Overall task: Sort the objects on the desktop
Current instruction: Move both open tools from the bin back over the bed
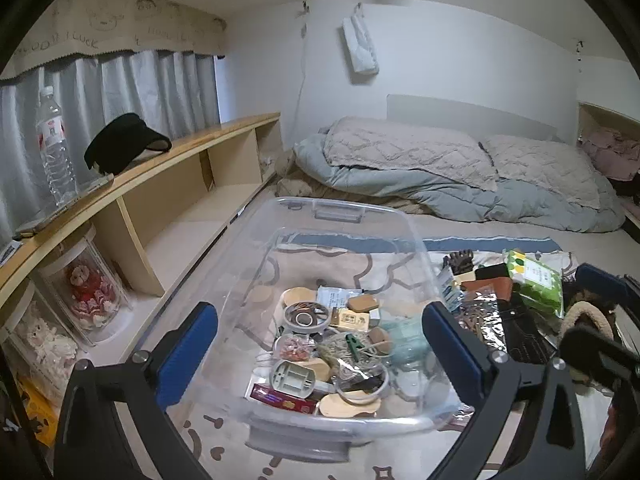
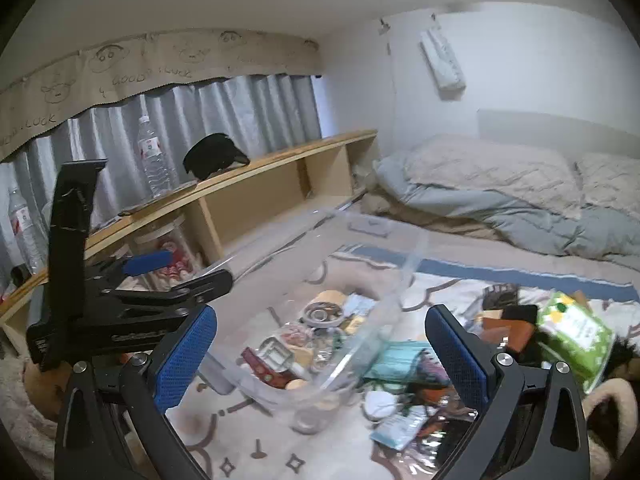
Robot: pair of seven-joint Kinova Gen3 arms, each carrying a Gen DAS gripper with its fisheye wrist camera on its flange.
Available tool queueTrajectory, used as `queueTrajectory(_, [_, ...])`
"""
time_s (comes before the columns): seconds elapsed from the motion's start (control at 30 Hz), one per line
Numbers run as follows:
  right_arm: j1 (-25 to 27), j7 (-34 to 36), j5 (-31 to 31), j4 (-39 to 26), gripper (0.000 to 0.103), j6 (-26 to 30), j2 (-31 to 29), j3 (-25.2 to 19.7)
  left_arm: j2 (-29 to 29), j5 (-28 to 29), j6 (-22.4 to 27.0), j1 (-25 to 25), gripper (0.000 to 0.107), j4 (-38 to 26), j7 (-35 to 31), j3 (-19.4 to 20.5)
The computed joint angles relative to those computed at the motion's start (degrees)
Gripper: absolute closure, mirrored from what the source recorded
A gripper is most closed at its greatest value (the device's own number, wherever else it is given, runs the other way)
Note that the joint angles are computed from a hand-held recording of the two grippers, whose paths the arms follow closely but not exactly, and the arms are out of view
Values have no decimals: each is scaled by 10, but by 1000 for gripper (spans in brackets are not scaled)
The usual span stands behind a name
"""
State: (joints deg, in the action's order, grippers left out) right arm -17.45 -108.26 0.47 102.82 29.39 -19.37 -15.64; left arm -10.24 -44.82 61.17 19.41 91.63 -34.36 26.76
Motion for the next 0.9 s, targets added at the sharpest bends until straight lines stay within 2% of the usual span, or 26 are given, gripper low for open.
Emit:
queueTrajectory(0.3, [52,-4,31,62,0,-35,-78,-9,5,-47,14,36,5,7,56,48])
queueTrajectory(0.57, [87,19,37,95,0,-35,-138,-9,16,-112,40,73,5,12,128,82])
queueTrajectory(0.8, [104,42,29,127,0,-31,-184,12,41,-155,57,131,5,14,168,82])
queueTrajectory(0.9, [120,49,28,141,0,-30,-202,17,53,-198,77,156,5,26,220,86])
